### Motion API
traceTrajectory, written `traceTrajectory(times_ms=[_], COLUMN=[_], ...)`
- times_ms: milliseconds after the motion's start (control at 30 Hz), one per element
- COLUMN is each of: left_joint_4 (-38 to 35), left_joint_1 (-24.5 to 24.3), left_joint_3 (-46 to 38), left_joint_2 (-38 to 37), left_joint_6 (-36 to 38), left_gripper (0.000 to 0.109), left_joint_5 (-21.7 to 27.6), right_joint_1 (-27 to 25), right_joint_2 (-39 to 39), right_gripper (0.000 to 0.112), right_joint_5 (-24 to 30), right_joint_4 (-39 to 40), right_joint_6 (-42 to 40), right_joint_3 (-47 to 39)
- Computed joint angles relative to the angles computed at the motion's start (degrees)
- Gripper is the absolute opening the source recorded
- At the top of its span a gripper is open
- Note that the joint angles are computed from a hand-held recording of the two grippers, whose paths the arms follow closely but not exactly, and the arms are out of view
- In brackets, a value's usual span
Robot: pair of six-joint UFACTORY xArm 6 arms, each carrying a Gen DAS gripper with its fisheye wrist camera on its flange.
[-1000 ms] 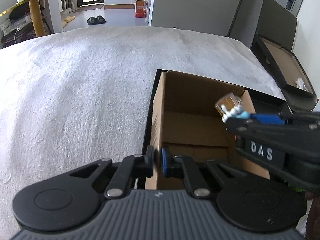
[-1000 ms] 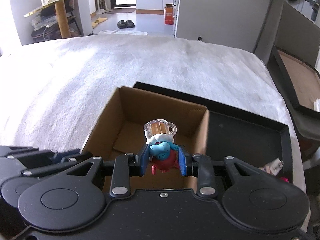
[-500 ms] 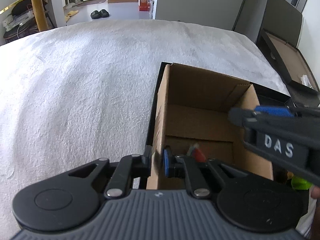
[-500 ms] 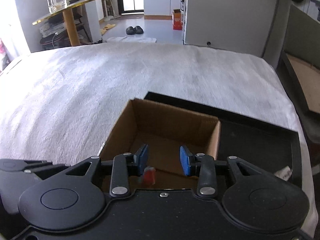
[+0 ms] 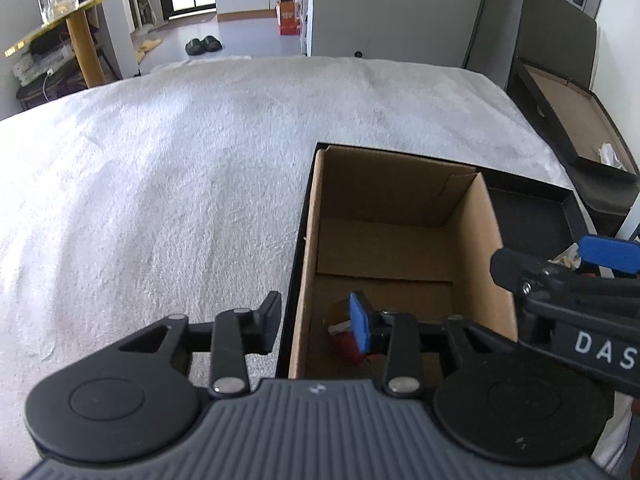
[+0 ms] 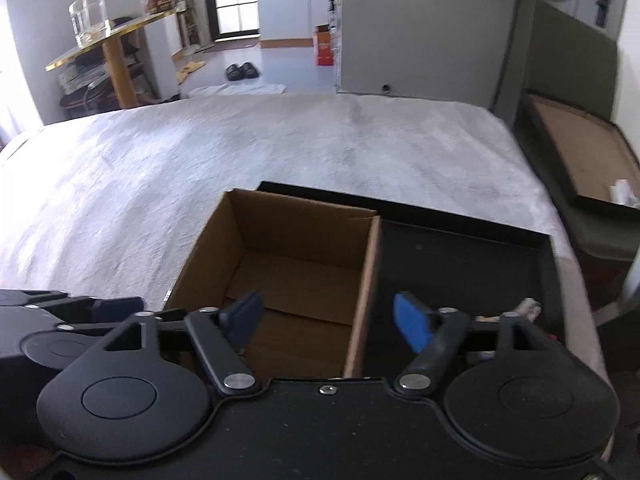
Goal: Organize rigid objects
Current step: 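Open the right gripper to drop the figure into the box, then move the right gripper back down toward the green hexagonal container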
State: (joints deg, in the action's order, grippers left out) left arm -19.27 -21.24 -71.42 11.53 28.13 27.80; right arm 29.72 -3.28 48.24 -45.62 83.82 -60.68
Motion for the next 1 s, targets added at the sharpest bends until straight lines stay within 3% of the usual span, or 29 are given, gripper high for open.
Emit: traceTrajectory(times_ms=[100, 767, 1000], left_joint_4=[-0.4, -2.5, 0.1], left_joint_1=[-0.3, -1.9, -2.8], left_joint_3=[1.5, 9.5, 11.4], left_joint_2=[-1.8, -11.2, -13.4], left_joint_6=[0.5, 2.9, 1.1], left_gripper=[0.037, 0.037, 0.037], left_joint_5=[-0.4, -3.7, -5.1], right_joint_1=[0.3, 3.8, 4.8], right_joint_2=[-2.6, -15.9, -19.0], right_gripper=[0.090, 0.089, 0.089], right_joint_5=[0.1, 4.2, 4.8], right_joint_4=[-0.5, -4.0, -5.1], right_joint_6=[1.8, 11.0, 13.2], right_joint_3=[2.3, 13.2, 16.0])
